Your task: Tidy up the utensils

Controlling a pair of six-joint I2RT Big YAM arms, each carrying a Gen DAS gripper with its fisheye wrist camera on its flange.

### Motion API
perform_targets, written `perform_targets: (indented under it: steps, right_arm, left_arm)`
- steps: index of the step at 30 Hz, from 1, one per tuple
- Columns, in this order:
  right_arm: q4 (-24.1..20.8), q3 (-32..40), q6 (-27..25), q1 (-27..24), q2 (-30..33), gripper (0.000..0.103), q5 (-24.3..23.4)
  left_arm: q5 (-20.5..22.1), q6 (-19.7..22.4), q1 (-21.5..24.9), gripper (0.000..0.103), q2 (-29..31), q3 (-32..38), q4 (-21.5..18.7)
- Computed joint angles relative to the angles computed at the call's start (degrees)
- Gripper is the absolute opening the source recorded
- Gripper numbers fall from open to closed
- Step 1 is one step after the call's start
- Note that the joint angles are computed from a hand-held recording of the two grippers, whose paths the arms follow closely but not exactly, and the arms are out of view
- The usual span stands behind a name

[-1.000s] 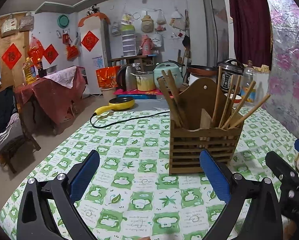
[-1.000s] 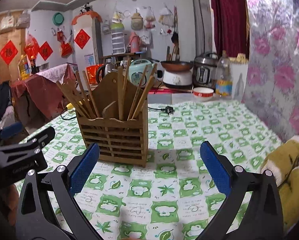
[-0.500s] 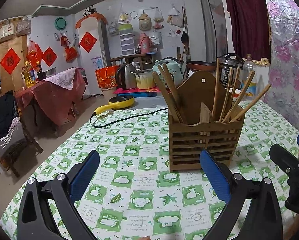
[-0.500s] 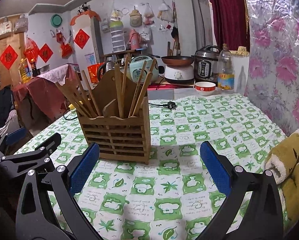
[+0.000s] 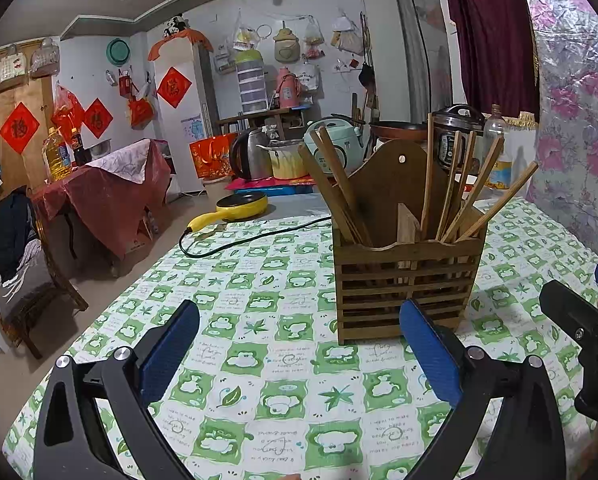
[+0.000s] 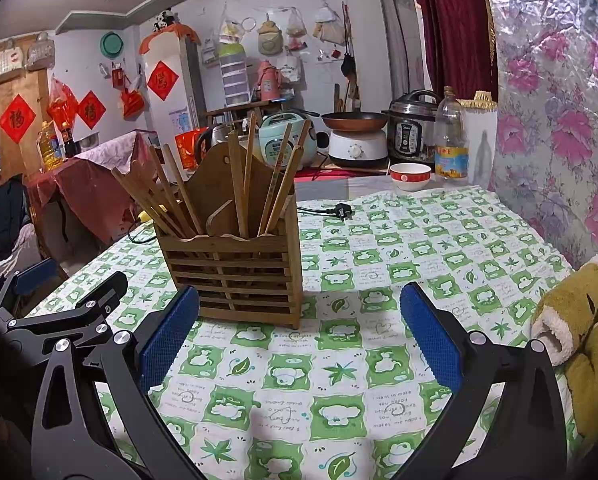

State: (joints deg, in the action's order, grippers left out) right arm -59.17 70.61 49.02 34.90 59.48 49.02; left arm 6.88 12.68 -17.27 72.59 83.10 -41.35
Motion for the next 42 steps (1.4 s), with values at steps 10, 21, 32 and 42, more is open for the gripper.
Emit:
perform_targets:
  steps: [10, 21, 32, 42]
  right_arm:
    - [0.10, -0.12, -0.17, -0.13, -0.14, 0.097, -0.13]
    - [-0.05, -0.12, 0.11, -0.05, -0.20, 0.097, -0.04]
    - [-0.32, 0.10, 0.52, 0.06, -0.08, 0.097, -0.02]
    - [-0.32, 0.11, 0.53, 0.02, -0.07, 0.097, -0.12]
  left_arm:
    - [-0.04, -0.02, -0.02, 0.098, 0.00, 0.01, -0.04]
    - [-0.05, -0.01, -0.02, 0.098, 0.00, 0.01, -0.03]
    - [-0.24, 0.01, -0.13, 0.098, -0.05, -0.07, 0.01]
    - [-0.20, 0.04, -0.14, 0.098, -0.03, -0.03, -0.06]
